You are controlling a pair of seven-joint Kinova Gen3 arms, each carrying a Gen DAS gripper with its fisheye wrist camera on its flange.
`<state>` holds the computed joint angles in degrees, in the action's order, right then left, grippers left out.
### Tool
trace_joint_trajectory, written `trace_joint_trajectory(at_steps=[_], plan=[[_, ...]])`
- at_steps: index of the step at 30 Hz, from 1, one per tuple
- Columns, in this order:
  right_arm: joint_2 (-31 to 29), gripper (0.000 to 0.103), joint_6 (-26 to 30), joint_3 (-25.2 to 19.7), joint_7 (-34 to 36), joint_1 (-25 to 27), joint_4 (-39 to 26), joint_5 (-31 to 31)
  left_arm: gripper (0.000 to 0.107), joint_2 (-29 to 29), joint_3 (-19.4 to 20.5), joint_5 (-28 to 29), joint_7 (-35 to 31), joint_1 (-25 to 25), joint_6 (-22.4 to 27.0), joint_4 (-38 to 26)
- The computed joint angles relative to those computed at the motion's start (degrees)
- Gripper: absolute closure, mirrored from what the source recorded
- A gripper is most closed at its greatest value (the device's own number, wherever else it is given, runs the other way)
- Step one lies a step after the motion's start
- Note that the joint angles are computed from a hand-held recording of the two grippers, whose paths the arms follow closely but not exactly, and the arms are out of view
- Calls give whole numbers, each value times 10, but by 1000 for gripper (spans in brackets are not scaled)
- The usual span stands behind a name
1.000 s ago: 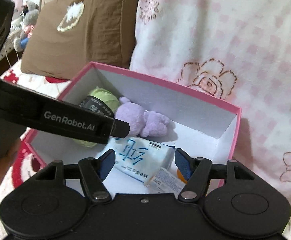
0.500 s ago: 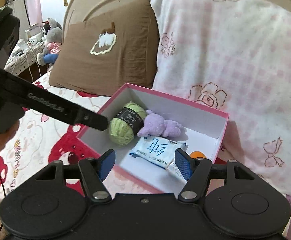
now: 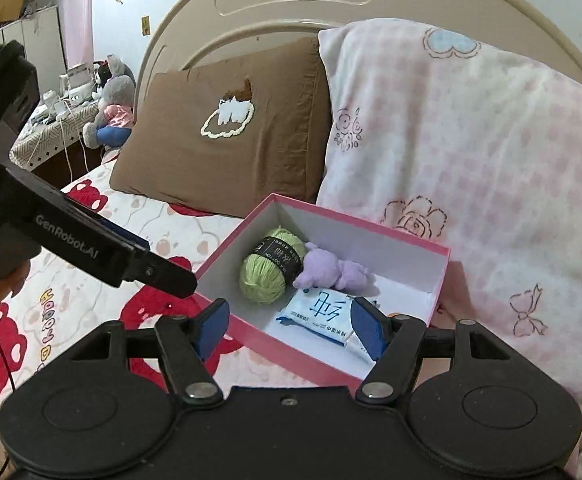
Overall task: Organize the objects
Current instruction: 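Withdraw the right gripper and move toward the clear orange-labelled box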
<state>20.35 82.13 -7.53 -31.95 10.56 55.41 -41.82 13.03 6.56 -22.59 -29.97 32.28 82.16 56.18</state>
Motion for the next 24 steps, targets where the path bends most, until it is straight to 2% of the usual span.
trace_joint_trajectory(at_steps=[2, 4, 10, 13, 15, 20, 24], plan=[[2, 30, 14, 0, -1, 4, -3, -1, 21, -7, 1, 3, 3, 0, -7, 12], [-4, 23, 14, 1, 3, 10, 9, -6, 21, -18, 4, 10, 8, -4, -24, 31], [-19, 22, 22, 9, 21, 20, 31, -14, 19, -33, 21, -2, 28, 7, -47, 57], [-21, 9, 27, 13, 21, 29, 39, -29, 17, -37, 29, -8, 36, 16, -56, 66], [-21, 7, 31, 15, 26, 35, 45, -37, 17, -39, 34, -10, 34, 20, -63, 71], [-34, 7, 27, 27, 39, 38, 73, -26, 12, -40, 39, -20, 46, 32, -87, 84], [-40, 7, 28, 36, 50, 49, 90, -30, 10, -41, 40, -2, 44, 25, -114, 99]])
